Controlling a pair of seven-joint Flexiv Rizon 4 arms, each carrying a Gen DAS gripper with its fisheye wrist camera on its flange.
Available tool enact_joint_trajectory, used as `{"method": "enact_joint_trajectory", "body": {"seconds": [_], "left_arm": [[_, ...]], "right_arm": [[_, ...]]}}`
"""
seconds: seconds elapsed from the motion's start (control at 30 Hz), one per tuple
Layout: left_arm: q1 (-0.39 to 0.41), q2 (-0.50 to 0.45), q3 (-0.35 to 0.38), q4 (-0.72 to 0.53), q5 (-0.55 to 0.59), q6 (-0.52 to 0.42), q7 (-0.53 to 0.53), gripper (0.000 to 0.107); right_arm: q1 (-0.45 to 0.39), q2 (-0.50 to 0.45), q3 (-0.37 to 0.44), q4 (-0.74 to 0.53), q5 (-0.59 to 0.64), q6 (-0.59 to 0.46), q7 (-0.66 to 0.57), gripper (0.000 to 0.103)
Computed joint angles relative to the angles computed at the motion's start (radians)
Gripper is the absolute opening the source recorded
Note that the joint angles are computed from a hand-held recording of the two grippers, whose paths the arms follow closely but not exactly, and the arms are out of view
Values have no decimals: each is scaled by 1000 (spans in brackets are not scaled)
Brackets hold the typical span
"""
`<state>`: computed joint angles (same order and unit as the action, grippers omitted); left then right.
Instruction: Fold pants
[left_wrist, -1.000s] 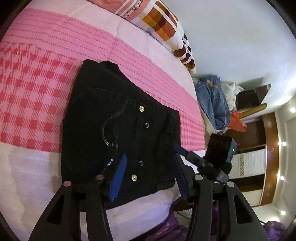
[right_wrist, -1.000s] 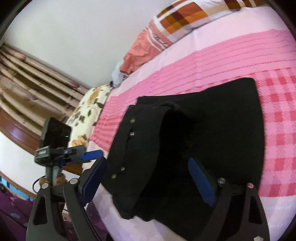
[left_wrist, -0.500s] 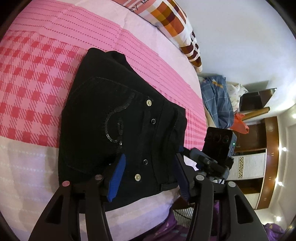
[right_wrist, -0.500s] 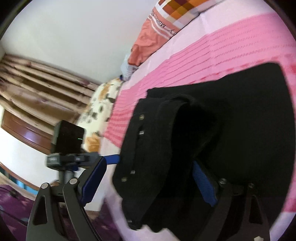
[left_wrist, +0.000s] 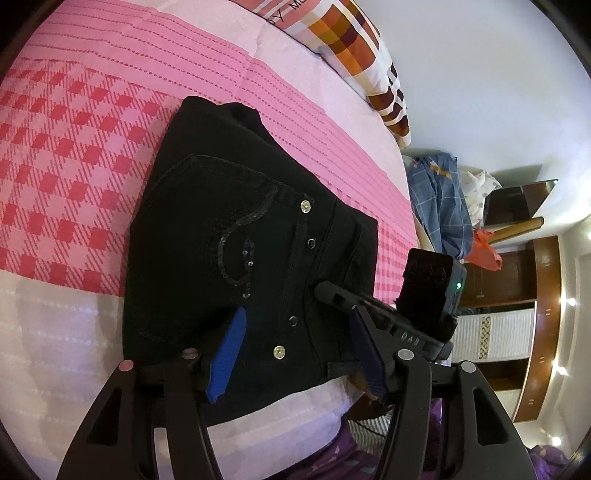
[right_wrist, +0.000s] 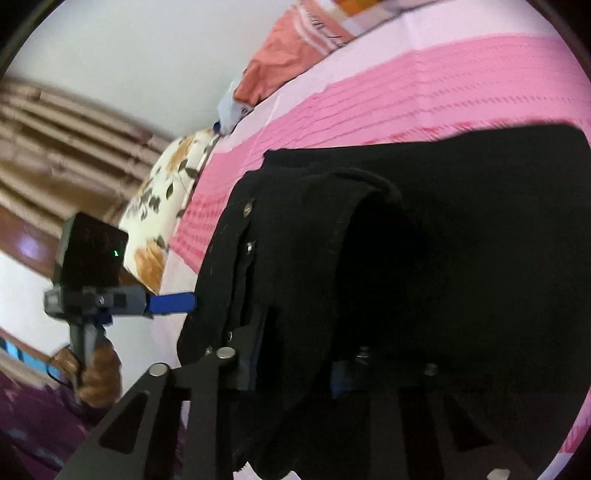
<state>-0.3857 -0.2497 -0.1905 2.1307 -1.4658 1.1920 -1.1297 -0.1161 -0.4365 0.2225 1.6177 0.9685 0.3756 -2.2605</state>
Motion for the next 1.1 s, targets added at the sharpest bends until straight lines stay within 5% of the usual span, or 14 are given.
{"method": "enact_joint_trajectory", "body": {"seconds": [0.37,1.1], "left_arm": [[-1,13,1,3,119,55,-60,60],[32,-33,-31,-19,313,66,-175,60]], "right_arm": [[-91,29,-16,-13,166,-135,46,12],[-173,6,-65,-29,174,-88,91,12]]}}
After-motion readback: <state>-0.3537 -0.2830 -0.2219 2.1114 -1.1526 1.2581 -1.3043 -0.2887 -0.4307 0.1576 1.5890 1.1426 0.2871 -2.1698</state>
